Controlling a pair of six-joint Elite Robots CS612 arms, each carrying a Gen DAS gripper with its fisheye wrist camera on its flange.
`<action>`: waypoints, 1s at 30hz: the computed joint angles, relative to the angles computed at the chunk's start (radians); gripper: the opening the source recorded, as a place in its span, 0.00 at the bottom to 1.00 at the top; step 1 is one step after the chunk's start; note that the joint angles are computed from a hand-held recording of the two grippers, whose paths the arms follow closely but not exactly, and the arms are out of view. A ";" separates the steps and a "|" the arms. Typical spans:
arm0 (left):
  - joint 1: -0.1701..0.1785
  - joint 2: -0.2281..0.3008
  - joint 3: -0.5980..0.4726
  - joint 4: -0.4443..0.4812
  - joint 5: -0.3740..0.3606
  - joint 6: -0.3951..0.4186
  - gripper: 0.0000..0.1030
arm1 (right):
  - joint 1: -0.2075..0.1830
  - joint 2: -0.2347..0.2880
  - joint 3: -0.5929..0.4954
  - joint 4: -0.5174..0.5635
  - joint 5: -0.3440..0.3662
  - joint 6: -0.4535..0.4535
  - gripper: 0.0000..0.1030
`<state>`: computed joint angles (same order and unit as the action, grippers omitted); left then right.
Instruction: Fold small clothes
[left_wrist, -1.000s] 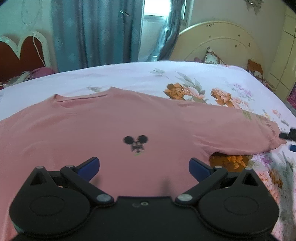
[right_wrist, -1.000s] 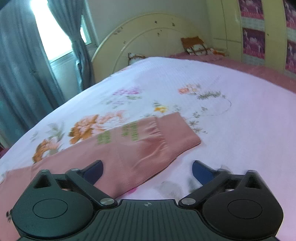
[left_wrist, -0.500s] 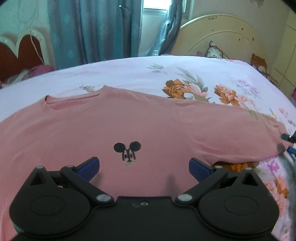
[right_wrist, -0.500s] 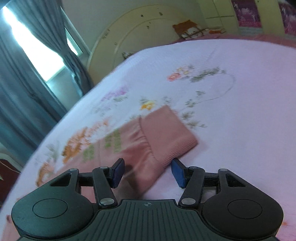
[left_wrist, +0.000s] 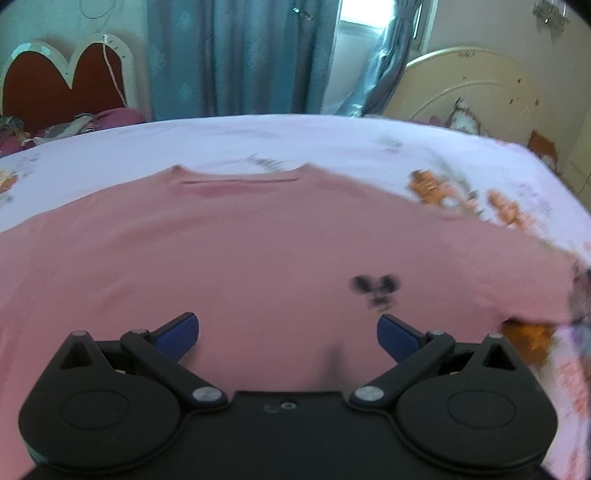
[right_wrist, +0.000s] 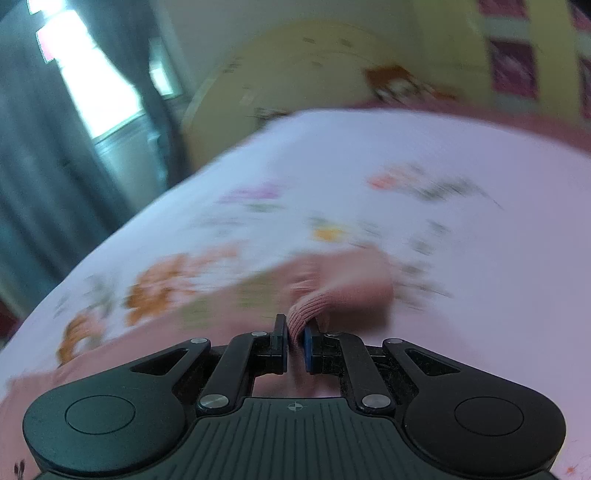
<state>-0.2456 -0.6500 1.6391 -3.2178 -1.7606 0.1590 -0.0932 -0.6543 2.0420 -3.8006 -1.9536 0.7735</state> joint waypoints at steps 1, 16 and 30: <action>0.010 0.005 -0.007 0.006 -0.003 0.007 1.00 | 0.016 -0.004 -0.022 0.012 0.009 -0.035 0.07; 0.188 0.042 -0.103 0.055 -0.147 -0.021 0.81 | 0.313 0.147 -0.550 0.377 0.260 -0.512 0.07; 0.136 0.077 -0.147 0.133 -0.349 0.123 0.72 | 0.329 0.102 -0.410 0.321 0.165 -0.431 0.47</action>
